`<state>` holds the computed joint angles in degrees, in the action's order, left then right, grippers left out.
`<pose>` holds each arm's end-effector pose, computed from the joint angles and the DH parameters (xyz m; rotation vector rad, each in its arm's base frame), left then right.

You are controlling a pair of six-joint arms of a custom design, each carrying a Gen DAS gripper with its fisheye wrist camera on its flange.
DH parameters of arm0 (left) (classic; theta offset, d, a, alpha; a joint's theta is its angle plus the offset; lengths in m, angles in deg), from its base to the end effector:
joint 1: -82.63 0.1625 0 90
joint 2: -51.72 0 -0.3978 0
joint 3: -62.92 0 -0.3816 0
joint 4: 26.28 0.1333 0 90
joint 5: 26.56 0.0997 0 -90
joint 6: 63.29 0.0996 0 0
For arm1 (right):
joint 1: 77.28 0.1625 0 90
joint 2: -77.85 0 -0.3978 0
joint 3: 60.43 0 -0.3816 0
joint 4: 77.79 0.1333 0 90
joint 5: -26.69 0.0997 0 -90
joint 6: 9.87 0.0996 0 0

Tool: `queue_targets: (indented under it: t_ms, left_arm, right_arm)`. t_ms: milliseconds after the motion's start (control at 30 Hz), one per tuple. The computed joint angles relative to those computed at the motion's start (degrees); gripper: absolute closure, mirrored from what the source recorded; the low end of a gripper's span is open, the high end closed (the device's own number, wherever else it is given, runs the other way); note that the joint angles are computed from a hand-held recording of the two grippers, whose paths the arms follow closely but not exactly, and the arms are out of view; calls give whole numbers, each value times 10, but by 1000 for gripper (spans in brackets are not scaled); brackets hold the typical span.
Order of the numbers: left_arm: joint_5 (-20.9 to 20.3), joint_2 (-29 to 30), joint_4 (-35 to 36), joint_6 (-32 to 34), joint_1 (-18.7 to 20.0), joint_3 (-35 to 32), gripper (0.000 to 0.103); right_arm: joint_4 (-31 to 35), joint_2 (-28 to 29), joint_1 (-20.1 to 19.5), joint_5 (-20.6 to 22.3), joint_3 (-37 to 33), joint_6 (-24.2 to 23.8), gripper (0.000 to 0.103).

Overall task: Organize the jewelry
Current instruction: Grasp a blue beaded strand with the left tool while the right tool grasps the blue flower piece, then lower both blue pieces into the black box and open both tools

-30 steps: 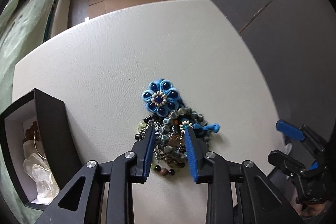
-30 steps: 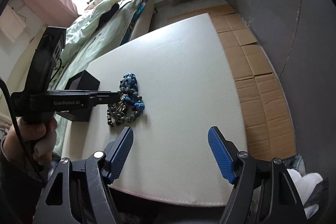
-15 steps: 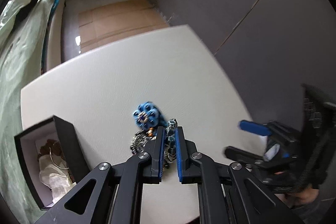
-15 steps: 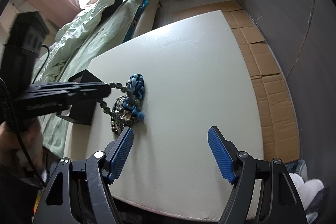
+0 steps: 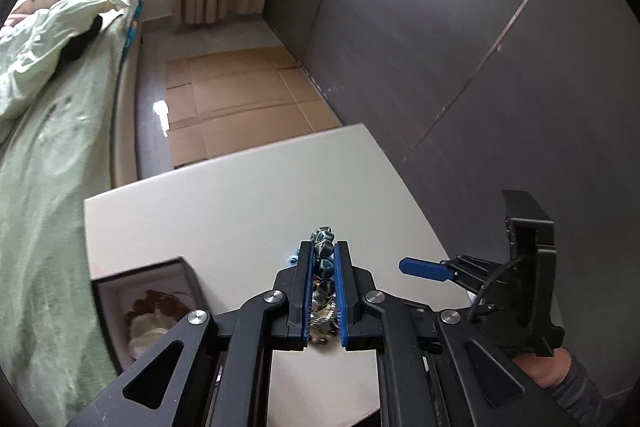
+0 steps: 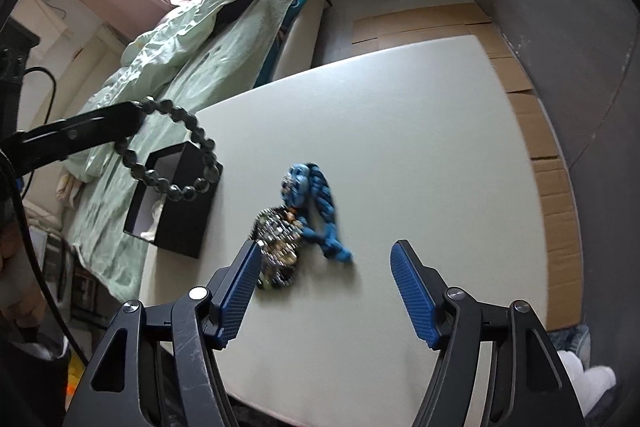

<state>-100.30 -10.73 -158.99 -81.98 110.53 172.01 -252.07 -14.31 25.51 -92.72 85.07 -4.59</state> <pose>-0.4008 -0.3946 0.1355 1.0764 2.6661 -0.1911 0.1582 -0.3158 0.2307 -0.0182 -2.6111 0.8192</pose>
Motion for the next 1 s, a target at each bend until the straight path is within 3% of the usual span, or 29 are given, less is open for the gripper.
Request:
queue_targets:
  t_ms: [367,467,533,600,633,700,1000]
  left_arm:
    - [36,-44,9,-15,22,12,93]
    - [41,-62,11,-23,28,20,93]
    - [43,-71,9,-27,33,26,93]
    - [46,-78,9,-27,38,31,93]
    - [46,-82,8,-29,41,34,93]
    - [46,-86,6,-29,45,38,93]
    - [30,-102,-24,-23,69,70,93]
  right_arm:
    - [28,119,11,-40,-99,-22,34]
    - [62,153,17,-77,-128,-14,34]
    - [82,170,17,-87,-139,-9,41]
    - [102,186,19,-109,-149,0,71]
    - [93,191,25,-123,-149,-4,74]
    - [115,178,19,-101,-151,10,75]
    - [90,142,59,-88,-147,18,75]
